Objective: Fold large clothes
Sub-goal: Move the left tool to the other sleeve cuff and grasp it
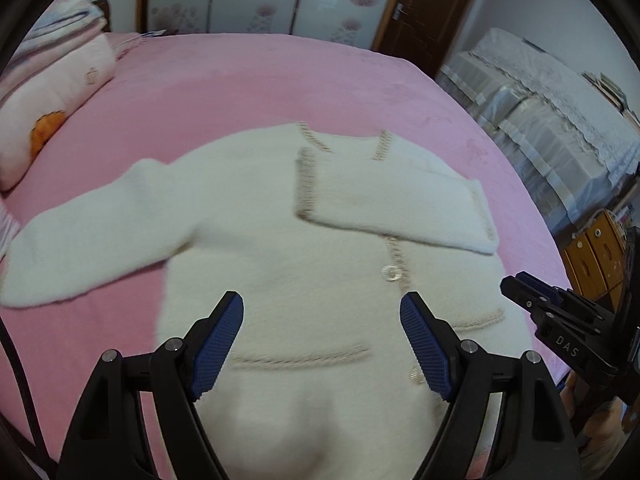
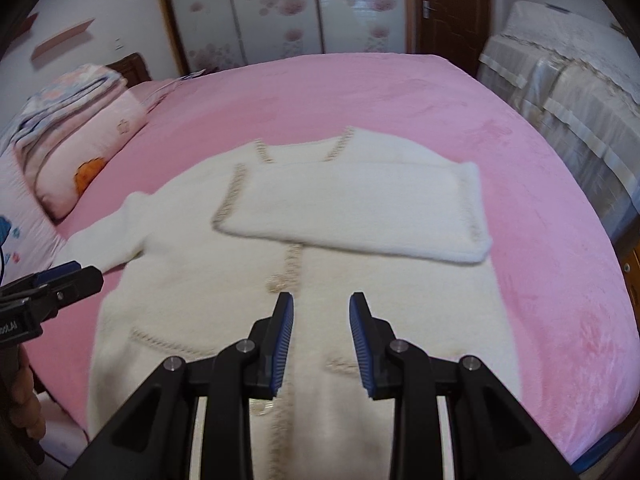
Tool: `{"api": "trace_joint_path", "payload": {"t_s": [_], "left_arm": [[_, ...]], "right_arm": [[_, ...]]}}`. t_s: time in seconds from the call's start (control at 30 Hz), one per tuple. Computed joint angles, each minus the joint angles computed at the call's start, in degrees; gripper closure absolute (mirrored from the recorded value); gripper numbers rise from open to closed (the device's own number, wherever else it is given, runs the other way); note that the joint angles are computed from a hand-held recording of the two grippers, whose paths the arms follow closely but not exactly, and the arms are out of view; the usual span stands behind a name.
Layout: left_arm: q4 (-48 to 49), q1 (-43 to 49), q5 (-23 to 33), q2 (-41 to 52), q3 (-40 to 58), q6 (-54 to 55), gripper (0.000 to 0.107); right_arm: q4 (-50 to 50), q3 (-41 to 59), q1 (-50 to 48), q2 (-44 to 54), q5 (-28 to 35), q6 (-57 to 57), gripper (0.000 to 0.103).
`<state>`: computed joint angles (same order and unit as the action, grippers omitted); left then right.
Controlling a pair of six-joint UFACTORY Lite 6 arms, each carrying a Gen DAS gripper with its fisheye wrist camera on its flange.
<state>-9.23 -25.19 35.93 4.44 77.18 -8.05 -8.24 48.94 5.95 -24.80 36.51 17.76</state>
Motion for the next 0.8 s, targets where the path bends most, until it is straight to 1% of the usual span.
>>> {"api": "trace_joint_path", "payload": {"t_s": [0.1, 0.17, 0.23, 0.3, 0.37, 0.53, 0.7, 0.8], "left_arm": [[-4.1, 9.1, 0.9, -4.7, -4.9, 7.4, 0.027], [-9.2, 16.8, 2.1, -5.7, -6.4, 15.0, 0.027], [-13.1, 24.2, 4.0, -3.8, -5.4, 21.5, 0.027], [-14.9, 30.5, 5.4, -0.5, -3.2, 25.7, 0.027], [-15.1, 36.1, 7.5, 5.0, 1.2, 27.7, 0.027], [-15.9, 48.2, 14.9, 24.5, 18.5, 27.3, 0.027], [-15.8, 56.3, 21.2, 42.7, 34.9, 20.0, 0.028], [-17.6, 60.1, 23.1, 50.0, 41.2, 16.7, 0.03]], "right_arm": [[-6.4, 3.3, 9.4, 2.9, 1.3, 9.7, 0.074], [-10.8, 6.6, 15.7, 6.5, 2.0, 16.5, 0.074], [-14.0, 10.9, 20.7, 11.3, 2.4, 21.7, 0.074], [-16.6, 15.6, 24.6, 16.9, 2.4, 25.5, 0.073], [-18.3, 20.8, 27.9, 23.0, 2.8, 28.3, 0.073], [-18.8, 36.3, 33.3, 39.3, 3.8, 30.7, 0.073], [-18.0, 51.5, 36.9, 52.5, 7.2, 30.8, 0.073], [-18.3, 57.5, 38.8, 57.4, 8.6, 30.4, 0.073]]}}
